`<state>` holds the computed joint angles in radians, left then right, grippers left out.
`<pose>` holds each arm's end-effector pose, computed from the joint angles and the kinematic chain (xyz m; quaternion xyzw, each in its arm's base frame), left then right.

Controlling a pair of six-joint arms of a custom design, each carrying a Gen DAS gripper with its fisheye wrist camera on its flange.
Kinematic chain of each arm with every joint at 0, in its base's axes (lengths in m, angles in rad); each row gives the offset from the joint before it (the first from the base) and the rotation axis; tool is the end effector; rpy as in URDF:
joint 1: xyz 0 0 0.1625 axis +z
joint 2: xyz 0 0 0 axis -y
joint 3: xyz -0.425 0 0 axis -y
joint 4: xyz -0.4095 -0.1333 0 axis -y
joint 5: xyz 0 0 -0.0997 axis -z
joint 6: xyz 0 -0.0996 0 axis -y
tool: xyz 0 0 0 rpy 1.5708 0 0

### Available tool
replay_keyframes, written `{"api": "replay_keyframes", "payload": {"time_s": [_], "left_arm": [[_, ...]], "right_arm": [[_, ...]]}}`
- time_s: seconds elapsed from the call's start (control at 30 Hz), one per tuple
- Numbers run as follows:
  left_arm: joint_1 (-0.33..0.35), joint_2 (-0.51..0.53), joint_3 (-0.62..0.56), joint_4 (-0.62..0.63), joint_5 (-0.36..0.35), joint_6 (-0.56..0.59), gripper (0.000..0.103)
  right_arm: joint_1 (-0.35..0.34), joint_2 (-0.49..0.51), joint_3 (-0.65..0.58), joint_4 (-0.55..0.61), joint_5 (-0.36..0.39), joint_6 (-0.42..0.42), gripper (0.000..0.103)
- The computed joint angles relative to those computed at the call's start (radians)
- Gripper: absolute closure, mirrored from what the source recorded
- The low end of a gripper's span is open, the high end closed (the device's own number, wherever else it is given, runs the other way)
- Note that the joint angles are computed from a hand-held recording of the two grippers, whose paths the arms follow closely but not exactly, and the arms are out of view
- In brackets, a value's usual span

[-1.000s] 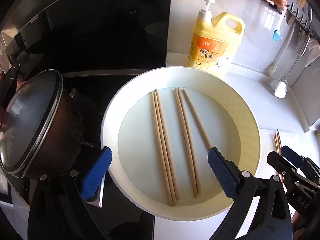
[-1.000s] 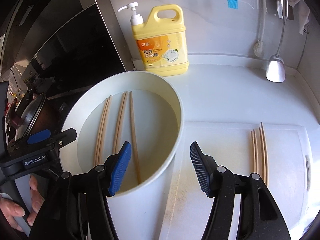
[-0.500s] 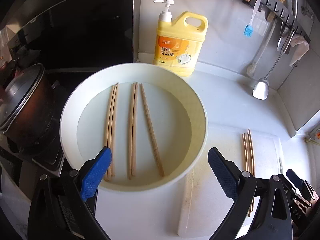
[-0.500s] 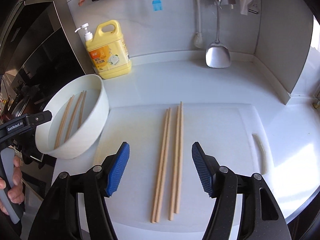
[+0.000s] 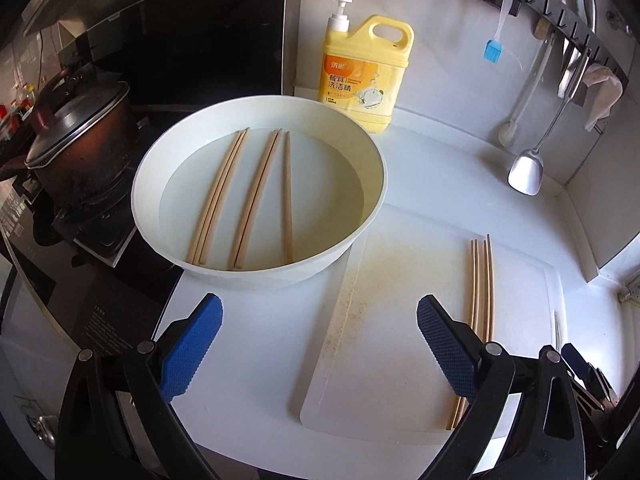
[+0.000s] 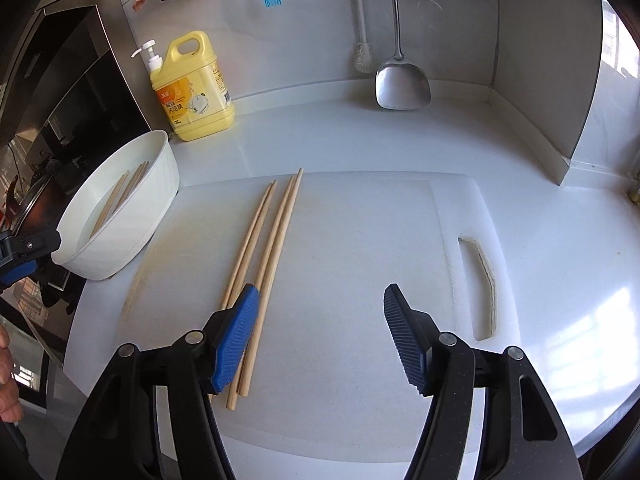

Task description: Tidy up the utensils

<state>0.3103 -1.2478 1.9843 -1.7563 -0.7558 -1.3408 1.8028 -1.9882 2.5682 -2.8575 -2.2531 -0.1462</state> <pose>-0.4013 -0.3448 0.1801 0.0723 0.8871 -0.3009 0.3425 0.1367 -0.2721 0.3325 0.0525 -0.8901 0.3393 0.2996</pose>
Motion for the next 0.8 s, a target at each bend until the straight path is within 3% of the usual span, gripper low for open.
{"api": "replay_keyframes", "payload": {"time_s": [0.3, 0.6, 0.8], "left_arm": [[0.012, -0.002, 0.094, -0.103, 0.011, 0.034, 0.007], [0.024, 0.001, 0.151, -0.173, -0.008, 0.084, 0.007], [0.017, 0.003, 0.17, -0.19, -0.011, 0.085, 0.007]], "right_arm": [[-0.021, 0.123, 0.031, -0.213, -0.041, -0.041, 0.041], [-0.037, 0.224, 0.055, -0.391, -0.026, -0.09, 0.041], [-0.038, 0.253, 0.055, -0.417, -0.032, -0.097, 0.041]]}}
